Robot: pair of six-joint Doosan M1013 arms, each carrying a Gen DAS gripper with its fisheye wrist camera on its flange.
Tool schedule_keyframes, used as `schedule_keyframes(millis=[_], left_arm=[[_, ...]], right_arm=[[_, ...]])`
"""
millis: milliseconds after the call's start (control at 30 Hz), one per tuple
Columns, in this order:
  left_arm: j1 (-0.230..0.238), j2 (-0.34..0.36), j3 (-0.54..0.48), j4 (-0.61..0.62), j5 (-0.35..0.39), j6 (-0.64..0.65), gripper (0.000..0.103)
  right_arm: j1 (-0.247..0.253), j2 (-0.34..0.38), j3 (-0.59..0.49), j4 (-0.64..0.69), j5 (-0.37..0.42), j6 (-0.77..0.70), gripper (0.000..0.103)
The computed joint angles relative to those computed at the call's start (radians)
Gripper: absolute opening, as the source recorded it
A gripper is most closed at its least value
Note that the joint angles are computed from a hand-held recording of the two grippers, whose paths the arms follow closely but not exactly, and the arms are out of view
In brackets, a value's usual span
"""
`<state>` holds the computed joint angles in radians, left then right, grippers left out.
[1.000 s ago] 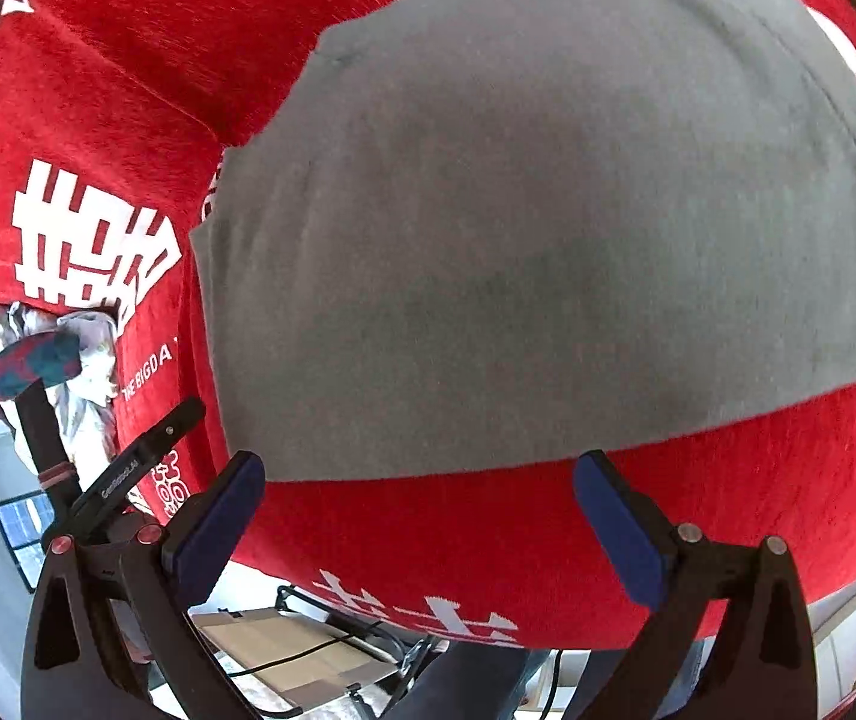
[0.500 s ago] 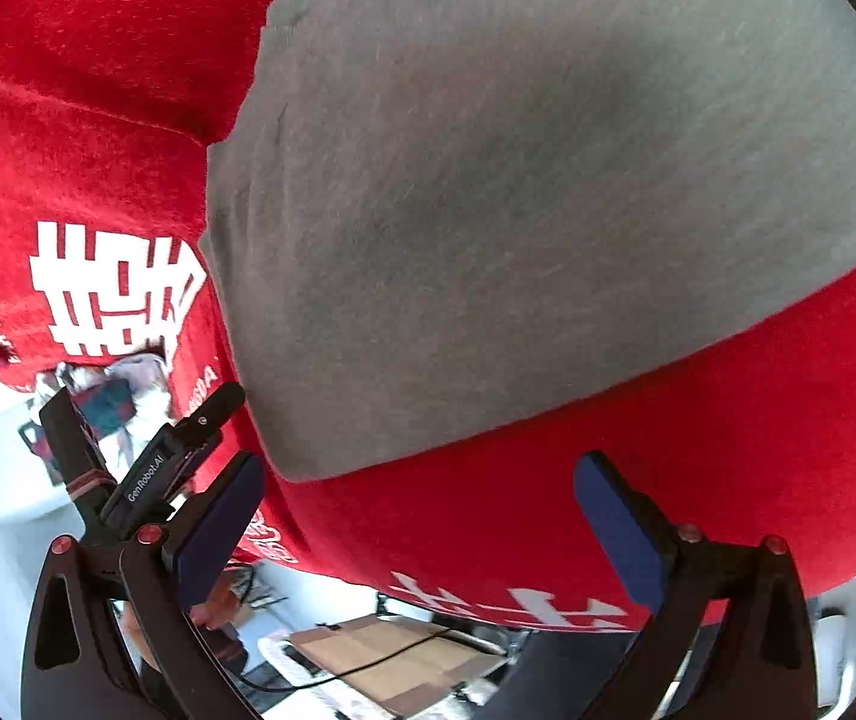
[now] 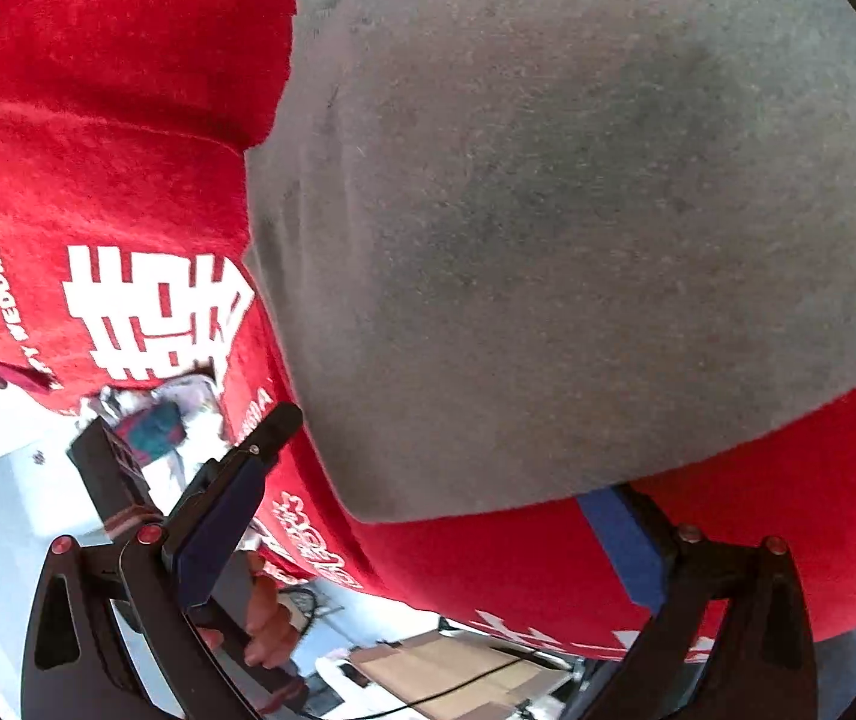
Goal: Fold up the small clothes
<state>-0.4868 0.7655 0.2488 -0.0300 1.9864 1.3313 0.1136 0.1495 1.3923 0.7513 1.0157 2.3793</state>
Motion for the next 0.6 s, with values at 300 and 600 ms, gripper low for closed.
schedule_keyframes(millis=[300,600], left_arm=[[0.049,0.002,0.021,-0.197,-0.059,-0.115,0.102],[0.079,0.096,-0.113,-0.457,-0.017,-0.204,0.101]], right_arm=[[0.014,0.0,0.047,0.099,-0.189,0.026,0.101],[-0.002,-0.015,0.072,0.26,-0.25,-0.082,0.009]])
